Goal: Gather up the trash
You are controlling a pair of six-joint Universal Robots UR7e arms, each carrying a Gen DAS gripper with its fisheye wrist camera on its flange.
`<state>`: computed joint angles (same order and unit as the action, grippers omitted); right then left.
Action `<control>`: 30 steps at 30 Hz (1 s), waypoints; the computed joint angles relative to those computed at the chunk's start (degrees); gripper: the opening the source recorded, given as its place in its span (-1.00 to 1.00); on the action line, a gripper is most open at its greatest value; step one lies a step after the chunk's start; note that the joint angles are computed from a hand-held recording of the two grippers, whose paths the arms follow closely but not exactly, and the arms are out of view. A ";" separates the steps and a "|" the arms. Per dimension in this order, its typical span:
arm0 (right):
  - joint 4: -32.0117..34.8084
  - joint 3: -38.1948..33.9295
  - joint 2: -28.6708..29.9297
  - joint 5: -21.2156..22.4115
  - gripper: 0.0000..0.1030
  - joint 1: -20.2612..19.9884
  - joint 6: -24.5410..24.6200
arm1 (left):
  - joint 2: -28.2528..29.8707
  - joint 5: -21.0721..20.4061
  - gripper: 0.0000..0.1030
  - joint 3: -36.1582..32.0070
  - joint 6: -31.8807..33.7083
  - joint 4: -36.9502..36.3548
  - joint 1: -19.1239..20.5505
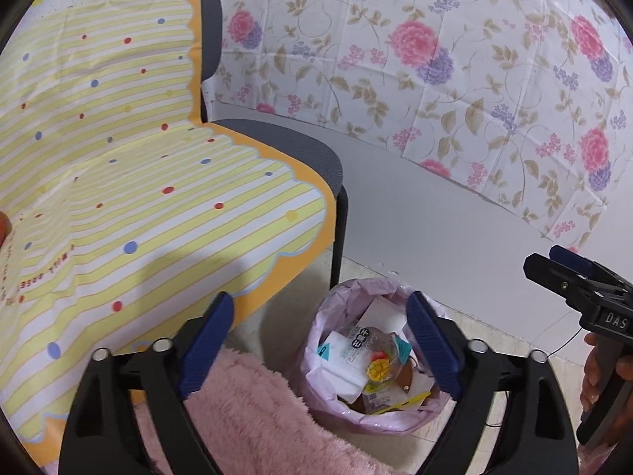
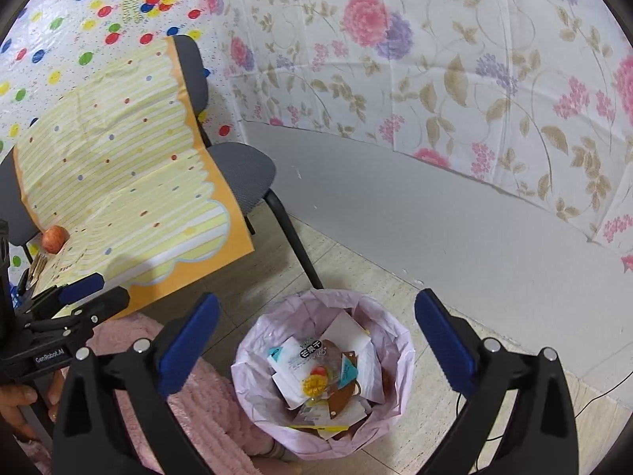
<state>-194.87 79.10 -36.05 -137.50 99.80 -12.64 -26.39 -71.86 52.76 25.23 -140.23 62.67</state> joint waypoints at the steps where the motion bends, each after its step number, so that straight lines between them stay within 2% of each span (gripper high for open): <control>1: 0.26 -0.34 0.10 -0.28 0.88 0.54 -0.18 | -0.31 0.36 0.73 0.11 -0.17 0.05 -0.07; 6: 1.30 -1.56 0.26 0.13 0.88 2.47 -1.26 | -2.98 3.31 0.73 1.32 -1.84 0.27 -0.44; 13: 7.35 -6.07 1.78 3.34 0.88 4.98 -5.16 | -7.25 11.68 0.76 2.98 -6.63 0.87 -0.40; 16: 11.28 -11.00 4.41 2.79 0.88 6.21 -8.52 | -8.72 15.43 0.77 3.99 -7.41 -1.14 -0.36; 22: 16.55 -20.12 8.97 7.95 0.88 7.71 -12.88 | -11.45 23.57 0.83 5.49 -8.31 -4.25 -0.62; 24: 18.14 -22.87 10.39 8.44 0.88 8.24 -14.30 | -11.99 25.78 0.83 5.88 -8.59 -5.39 -0.77; 26: 20.33 -25.49 11.67 9.05 0.88 8.65 -15.12 | -12.58 28.15 0.83 6.60 -8.81 -6.88 -0.99; 30: 24.79 -28.54 12.88 10.24 0.88 9.25 -14.86 | -13.79 30.11 0.83 7.33 -8.97 -7.76 -0.95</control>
<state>-170.07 50.56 -23.16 -127.27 109.05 -27.51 -40.18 -41.75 60.09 16.26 -147.98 61.73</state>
